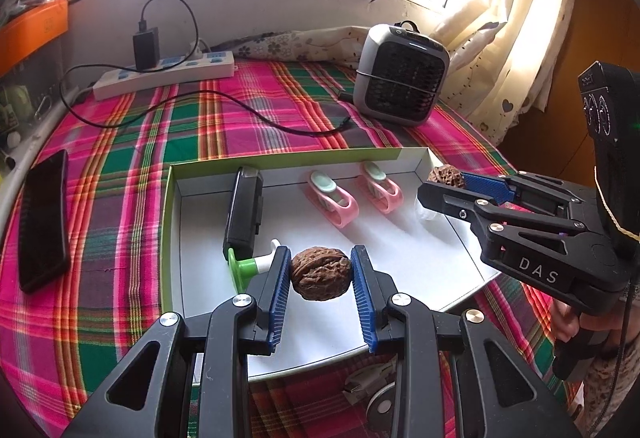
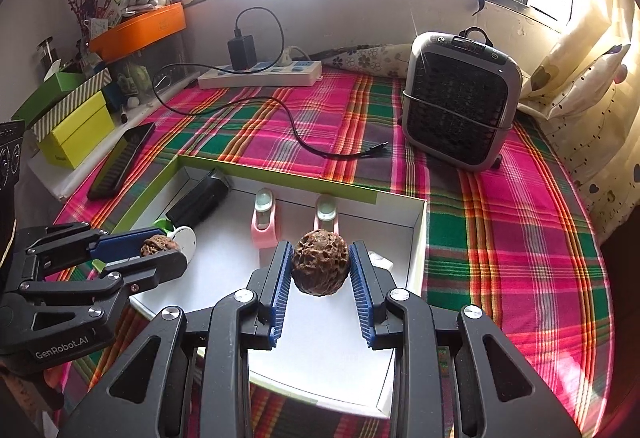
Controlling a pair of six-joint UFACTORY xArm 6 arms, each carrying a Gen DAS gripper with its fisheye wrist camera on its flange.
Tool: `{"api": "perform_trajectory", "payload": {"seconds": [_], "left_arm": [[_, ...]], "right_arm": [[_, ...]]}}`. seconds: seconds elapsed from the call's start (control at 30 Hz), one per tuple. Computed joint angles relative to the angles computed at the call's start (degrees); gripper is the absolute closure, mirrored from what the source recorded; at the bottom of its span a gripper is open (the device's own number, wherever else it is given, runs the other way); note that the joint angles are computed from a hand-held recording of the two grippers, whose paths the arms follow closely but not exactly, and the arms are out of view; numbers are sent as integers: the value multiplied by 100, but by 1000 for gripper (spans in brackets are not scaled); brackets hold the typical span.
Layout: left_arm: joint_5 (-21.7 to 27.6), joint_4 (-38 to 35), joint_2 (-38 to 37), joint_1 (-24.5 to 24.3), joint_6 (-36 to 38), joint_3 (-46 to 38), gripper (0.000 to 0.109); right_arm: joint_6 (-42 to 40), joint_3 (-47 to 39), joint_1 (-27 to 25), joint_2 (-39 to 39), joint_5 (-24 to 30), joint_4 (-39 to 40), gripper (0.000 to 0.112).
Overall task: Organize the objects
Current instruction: 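Lower the left gripper's walnut into the box while the right gripper lowers its walnut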
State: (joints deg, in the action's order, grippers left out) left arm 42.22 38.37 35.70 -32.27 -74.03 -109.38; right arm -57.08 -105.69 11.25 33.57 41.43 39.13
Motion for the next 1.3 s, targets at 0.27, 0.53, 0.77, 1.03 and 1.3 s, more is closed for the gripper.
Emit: {"api": "perform_trajectory", "payload": {"seconds": [0.27,0.53,0.77,1.03,1.3], "left_arm": [[-27,-145,169,52,156,-196,80],[57,-321,461,124,441,-616,80],[225,-379,698,158,693,-998,80],[622,-404,1078,104,1077,-1644,80],[755,-573,1373,118,1298,-2101,80]], "right_arm": [[535,-793,2,561,127,-436,82],[1004,-1558,7,1114,311,-910,82],[1212,-1943,13,1390,453,-1106,82],[1265,-2086,18,1512,531,-1189,82],[1140,-1925,46,1434,430,-1185,82]]}}
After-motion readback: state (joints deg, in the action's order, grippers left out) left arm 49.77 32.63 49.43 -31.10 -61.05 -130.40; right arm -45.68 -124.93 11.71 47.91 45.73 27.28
